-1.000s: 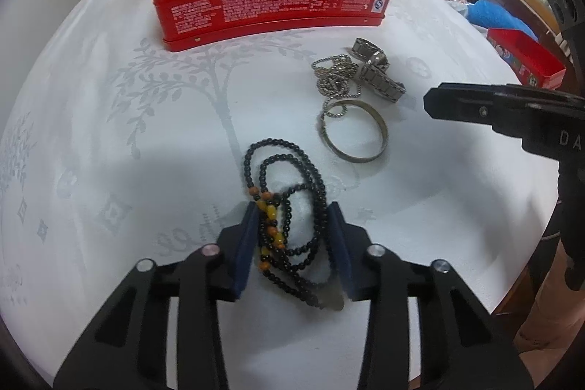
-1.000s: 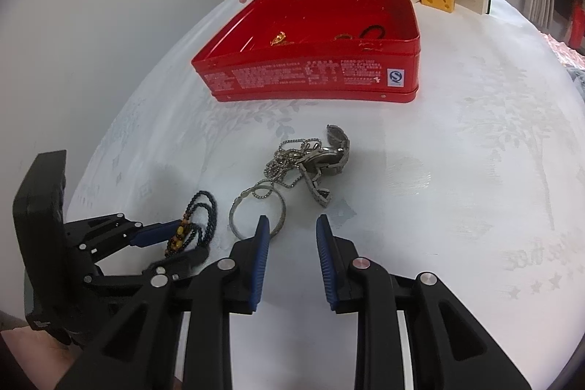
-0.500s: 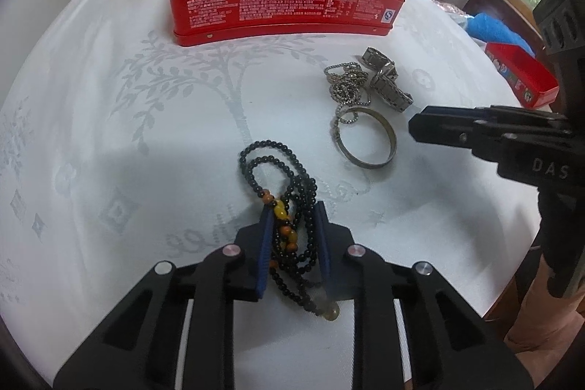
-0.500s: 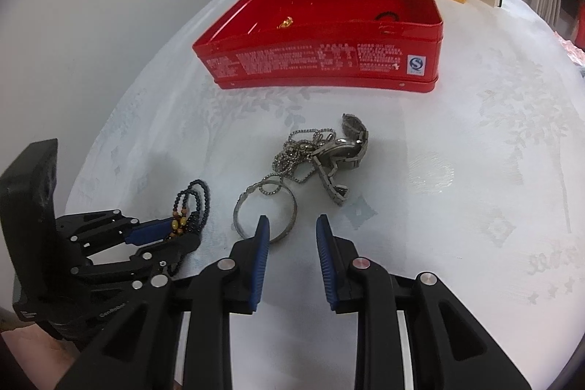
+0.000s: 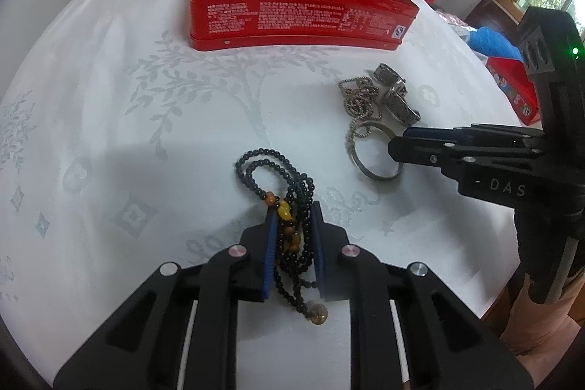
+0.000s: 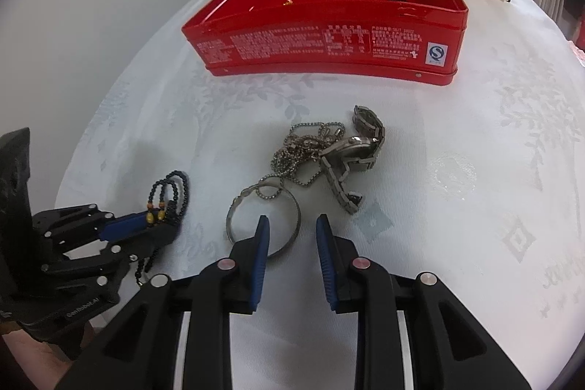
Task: Organize jewelry
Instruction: 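Grasp the black beaded necklace with the left gripper while the right gripper closes on the silver bangle, then lift the necklace with the left gripper while the right gripper holds the silver bangle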
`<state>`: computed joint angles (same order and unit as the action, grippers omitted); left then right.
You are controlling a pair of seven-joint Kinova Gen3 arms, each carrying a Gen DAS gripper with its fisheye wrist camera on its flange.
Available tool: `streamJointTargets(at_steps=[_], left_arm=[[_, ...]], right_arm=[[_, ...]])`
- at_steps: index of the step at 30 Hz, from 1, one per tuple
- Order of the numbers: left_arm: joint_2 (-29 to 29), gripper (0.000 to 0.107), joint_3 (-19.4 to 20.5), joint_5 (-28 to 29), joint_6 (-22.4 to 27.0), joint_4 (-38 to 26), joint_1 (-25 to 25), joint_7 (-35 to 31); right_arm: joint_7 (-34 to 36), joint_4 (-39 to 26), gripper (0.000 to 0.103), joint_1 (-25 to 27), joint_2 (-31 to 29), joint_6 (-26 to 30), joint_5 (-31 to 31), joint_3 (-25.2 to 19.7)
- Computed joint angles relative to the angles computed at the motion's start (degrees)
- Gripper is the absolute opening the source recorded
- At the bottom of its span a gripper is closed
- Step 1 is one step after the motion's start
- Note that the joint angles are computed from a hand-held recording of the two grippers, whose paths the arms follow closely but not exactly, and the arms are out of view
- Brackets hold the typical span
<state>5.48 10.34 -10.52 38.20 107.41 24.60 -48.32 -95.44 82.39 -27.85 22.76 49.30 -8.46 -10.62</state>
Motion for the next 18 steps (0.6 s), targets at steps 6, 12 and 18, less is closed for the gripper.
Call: streamJointTargets(at_steps=[6, 12, 18], left_arm=[[-0.9, 0.014, -0.1, 0.1, -0.5, 0.4, -0.6, -0.5], [-0.7, 0.014, -0.2, 1.0, -1.0, 0.2, -1.5, -1.9], [-1.4, 0.013, -0.2, 1.6, -1.9, 1.3, -1.8, -2.1]], right_arm=[[-1.9, -1.1, 0.026, -3.0, 0.7, 0.5, 4.0, 1.2], [-5.7, -0.5, 0.005, -6.0, 0.5, -0.3, 9.2, 2.2], [-3.0, 2.1, 0.003, -3.2, -1.1, -1.8, 6.3, 0.2]])
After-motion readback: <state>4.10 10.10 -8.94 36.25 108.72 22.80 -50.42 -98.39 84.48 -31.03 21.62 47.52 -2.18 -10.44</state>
